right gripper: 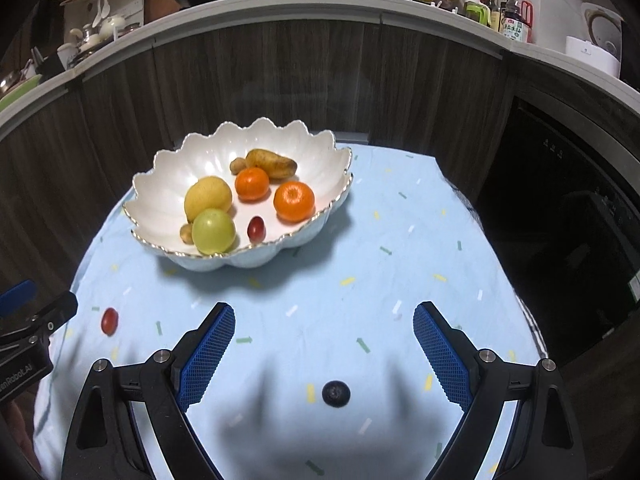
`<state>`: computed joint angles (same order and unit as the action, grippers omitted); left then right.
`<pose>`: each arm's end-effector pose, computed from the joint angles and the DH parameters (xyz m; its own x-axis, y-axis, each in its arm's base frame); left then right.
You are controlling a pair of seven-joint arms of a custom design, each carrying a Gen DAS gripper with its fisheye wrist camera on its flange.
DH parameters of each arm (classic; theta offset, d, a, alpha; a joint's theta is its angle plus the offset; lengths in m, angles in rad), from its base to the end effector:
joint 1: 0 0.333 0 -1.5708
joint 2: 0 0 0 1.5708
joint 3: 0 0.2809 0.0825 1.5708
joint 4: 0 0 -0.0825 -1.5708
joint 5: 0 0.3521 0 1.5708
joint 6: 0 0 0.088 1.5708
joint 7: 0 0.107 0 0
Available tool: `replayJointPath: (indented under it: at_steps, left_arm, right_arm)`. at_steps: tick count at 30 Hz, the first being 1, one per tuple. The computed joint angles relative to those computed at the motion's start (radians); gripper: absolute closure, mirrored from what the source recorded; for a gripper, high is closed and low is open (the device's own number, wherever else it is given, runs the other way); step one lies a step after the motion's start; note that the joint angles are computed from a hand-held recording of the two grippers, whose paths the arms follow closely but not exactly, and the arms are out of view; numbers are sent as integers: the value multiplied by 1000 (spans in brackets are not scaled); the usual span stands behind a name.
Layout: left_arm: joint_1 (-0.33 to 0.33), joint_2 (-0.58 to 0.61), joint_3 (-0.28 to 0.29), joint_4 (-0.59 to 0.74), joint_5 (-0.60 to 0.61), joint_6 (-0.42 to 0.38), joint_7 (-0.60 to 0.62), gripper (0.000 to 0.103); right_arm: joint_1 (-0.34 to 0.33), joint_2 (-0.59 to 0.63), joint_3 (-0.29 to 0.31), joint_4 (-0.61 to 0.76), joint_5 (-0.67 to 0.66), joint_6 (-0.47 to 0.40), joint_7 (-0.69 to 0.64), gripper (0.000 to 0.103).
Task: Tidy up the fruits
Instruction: 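Pull both open tools back toward the red tomato and blueberry on the cloth, then close the left tool on the red tomato while the right tool grasps the blueberry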
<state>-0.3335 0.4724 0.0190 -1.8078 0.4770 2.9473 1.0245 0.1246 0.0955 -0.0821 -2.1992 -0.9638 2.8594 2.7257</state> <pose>0.6109 -0.2320 0.3434 -0.1993 -0.9795 -0.0280 -0.7497 0.1708 -0.6393 0.5409 0.0685 0.3723 -0.2619 -0.9638 0.0492 -0.7361 0.1666 -0.6560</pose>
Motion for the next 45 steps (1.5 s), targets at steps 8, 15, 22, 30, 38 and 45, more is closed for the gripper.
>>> replayJointPath:
  at_steps: [8,15,22,30,38,45]
  left_arm:
    - [-13,26,9,12,19,-16,15,25]
    - [-1,64,3,43,-1,-24,28,25]
    - [1,102,-3,69,-25,-29,50,28]
    - [-2,135,-4,90,-48,-24,87,29]
    - [-32,166,27,126,-30,-14,107,32]
    - [-45,186,42,150,-24,-11,108,37]
  right_arm:
    - [5,13,-5,-20,10,11,8,12]
    - [19,19,-9,-36,-26,17,58,14]
    - [28,31,-12,-39,-70,6,105,17]
    - [27,62,-13,-32,14,-16,38,29]
    - [34,63,-25,-49,57,-2,23,34]
    - [31,74,-23,-56,142,17,-36,41]
